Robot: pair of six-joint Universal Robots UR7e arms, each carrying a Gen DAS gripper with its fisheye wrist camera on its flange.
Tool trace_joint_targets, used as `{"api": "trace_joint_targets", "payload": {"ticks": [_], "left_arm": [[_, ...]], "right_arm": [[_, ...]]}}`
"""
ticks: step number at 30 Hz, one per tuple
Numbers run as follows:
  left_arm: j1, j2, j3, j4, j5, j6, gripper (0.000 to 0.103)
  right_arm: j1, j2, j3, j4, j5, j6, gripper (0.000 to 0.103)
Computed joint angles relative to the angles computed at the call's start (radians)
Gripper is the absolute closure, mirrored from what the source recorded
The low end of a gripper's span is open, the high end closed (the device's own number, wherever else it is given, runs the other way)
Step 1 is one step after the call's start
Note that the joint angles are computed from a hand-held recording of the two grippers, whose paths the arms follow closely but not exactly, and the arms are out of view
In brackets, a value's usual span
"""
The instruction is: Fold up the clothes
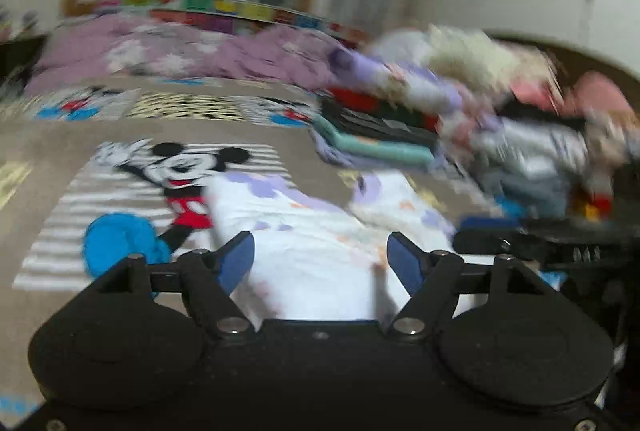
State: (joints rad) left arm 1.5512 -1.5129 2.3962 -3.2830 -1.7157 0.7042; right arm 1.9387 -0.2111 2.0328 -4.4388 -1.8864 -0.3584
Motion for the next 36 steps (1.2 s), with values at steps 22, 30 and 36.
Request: {"api": "trace_joint_targets", "payload": {"ticks": [22,30,36], "left_arm": [[0.08,0.035,-0.084,0.189,-0.044,-0.68,0.017],[0.031,0.108,-0.098,0.122,0.029,-0.646,0.019],[0.057,0.119,-0.124,0.167,-0.031,-0.628,0.033]], "right_arm": [[-0.189,0.047,0.029,-0.066,0.189,0.635,0.022],[-0.182,-0.001,-0.047,0.153,0.198,0.559,0.026],[-0.185,0.026,-0.059,0.109,0.211,0.57,0.042]]}}
